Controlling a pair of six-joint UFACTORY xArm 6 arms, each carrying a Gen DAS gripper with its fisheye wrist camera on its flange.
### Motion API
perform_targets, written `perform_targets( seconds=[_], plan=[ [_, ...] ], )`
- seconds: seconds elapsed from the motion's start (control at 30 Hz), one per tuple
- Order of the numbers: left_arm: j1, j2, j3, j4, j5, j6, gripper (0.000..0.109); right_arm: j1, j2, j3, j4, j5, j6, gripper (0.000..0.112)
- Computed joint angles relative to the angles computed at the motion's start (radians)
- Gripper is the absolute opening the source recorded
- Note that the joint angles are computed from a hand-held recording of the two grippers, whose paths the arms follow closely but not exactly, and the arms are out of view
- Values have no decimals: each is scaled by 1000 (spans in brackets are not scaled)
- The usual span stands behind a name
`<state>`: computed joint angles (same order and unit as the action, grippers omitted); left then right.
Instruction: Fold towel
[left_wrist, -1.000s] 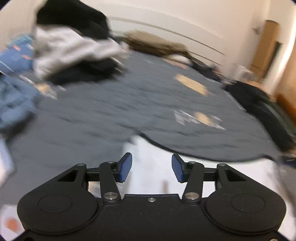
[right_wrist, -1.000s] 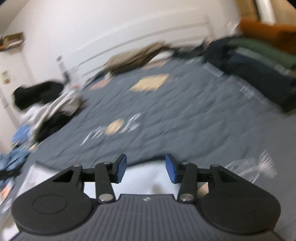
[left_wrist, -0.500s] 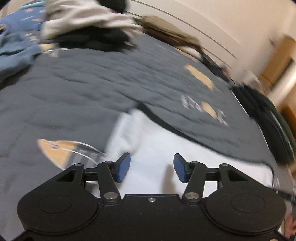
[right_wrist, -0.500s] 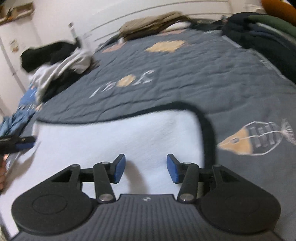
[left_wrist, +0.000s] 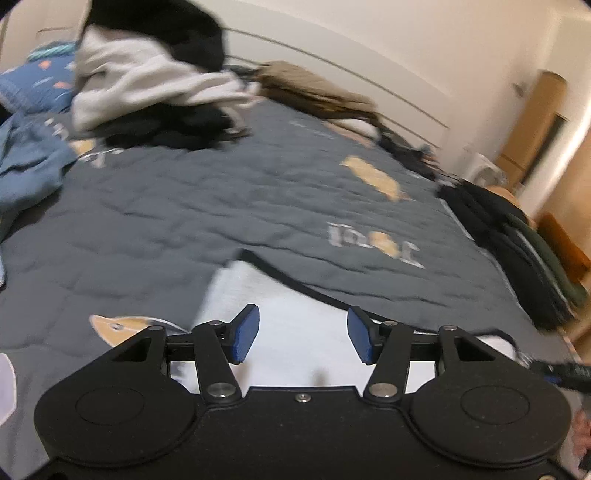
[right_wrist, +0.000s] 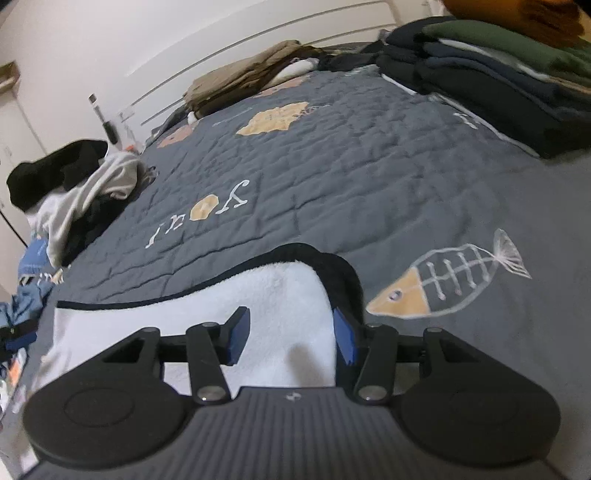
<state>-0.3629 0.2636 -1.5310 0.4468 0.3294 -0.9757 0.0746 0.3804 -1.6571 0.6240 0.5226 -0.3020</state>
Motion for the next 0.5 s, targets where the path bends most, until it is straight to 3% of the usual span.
perform_targets(
  seconds=[0.2, 0.33, 0.5],
  plan=[
    [-81, -106, 124, 56, -36, -98, 57, -11, -198, 241, 120, -87, -13, 50],
    [-134, -168, 213, -13, -29, -86, 63, 8, -340, 397, 199, -64, -48, 50],
    [-192, -231, 318, -38, -47, -106, 63, 70, -499, 554, 350, -36, -171, 55]
  ],
)
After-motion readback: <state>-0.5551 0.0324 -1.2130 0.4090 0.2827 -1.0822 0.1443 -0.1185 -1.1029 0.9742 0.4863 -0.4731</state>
